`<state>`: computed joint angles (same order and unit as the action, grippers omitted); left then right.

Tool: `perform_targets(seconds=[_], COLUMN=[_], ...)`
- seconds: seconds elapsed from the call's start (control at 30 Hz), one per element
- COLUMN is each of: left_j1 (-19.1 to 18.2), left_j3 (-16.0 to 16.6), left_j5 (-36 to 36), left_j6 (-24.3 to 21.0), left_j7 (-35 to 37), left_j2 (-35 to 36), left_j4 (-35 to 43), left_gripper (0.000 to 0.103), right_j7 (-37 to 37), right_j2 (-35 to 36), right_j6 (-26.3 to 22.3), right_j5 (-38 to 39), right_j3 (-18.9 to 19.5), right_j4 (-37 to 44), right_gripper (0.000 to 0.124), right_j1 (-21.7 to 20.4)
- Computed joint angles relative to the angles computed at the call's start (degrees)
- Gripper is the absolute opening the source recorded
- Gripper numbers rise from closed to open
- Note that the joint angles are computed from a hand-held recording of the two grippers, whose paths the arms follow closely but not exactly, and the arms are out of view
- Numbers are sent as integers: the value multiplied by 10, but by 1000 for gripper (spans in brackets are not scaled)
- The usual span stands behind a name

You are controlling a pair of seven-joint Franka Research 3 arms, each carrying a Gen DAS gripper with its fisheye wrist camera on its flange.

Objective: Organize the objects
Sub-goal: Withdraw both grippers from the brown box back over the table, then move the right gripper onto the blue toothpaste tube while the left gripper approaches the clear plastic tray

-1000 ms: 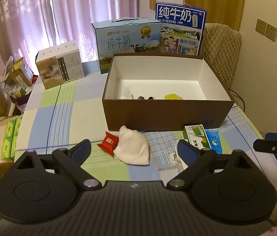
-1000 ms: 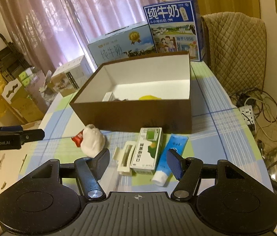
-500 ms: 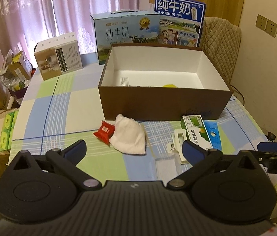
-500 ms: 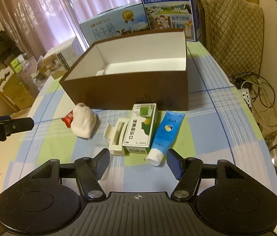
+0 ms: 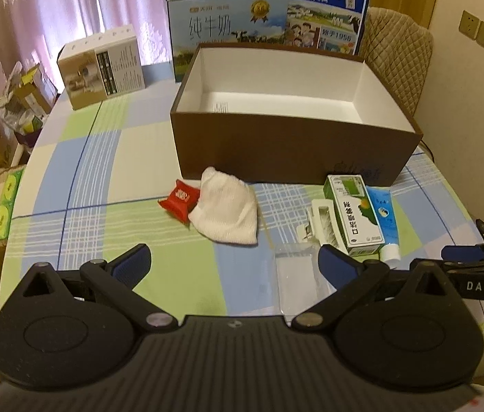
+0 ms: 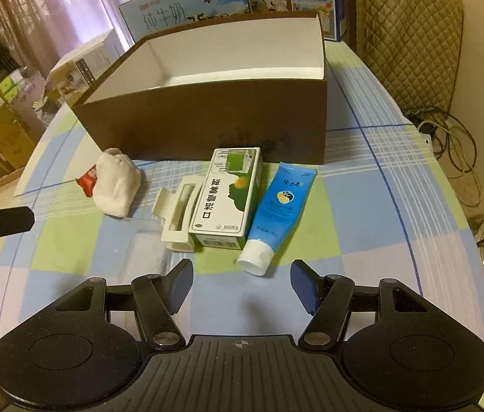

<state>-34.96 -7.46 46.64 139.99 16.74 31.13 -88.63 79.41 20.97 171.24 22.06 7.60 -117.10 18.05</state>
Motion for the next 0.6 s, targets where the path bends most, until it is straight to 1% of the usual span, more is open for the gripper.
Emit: perform_targets(seconds=[0.1, 0.5, 0.6], left_j1=[2, 1, -2], left_j3=[-1, 3, 6], left_j5=[-8, -34, -39], left_j6=[2, 7, 2], left_j7=[0, 10, 13], left_j2=[5, 38, 47], left_j4=[3, 35, 43], left_gripper=[102, 102, 102], right_j7=[12, 44, 49], right_j2=[8, 47, 58], right_j6=[-3, -18, -20], right_j5=[-13, -51, -60], right_j3=[-12, -34, -37], right_j4=[9, 47, 55], right_gripper=[61, 59, 55], right_j1=[10, 27, 29])
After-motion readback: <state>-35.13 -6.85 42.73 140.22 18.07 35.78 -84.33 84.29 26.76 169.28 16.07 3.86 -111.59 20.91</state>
